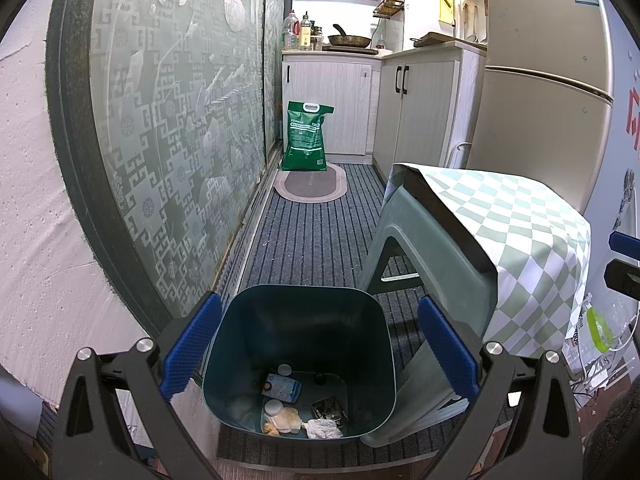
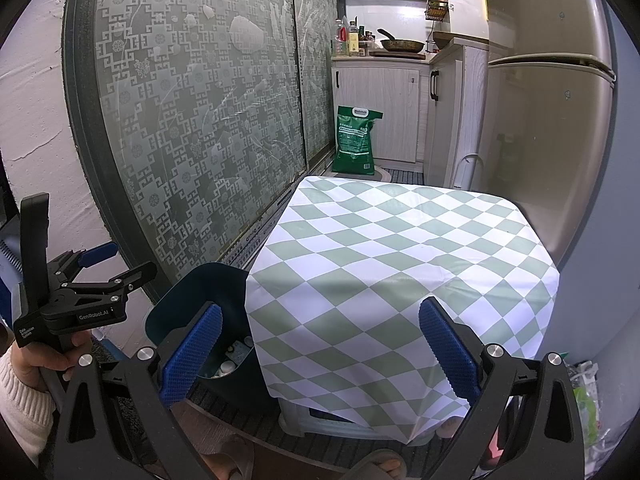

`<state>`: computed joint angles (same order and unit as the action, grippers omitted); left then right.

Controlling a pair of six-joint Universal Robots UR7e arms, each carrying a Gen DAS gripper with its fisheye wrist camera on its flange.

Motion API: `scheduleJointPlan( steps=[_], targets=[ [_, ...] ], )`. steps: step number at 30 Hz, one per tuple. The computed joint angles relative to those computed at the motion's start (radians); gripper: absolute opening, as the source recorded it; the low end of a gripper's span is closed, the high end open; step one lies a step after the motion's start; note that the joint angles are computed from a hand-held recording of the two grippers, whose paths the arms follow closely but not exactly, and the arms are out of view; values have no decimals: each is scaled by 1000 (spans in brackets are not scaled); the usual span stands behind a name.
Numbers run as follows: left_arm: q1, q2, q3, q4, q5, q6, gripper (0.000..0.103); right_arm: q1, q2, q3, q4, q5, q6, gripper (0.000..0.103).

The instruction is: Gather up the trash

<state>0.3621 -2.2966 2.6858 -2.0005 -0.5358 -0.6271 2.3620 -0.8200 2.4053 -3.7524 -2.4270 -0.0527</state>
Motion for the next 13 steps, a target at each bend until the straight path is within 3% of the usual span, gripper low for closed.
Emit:
scheduleJointPlan(
  steps=[13],
  targets=[
    [16,10,-6,-22,-2,25,100,0,-1,0,1,0,-1,100]
  ],
)
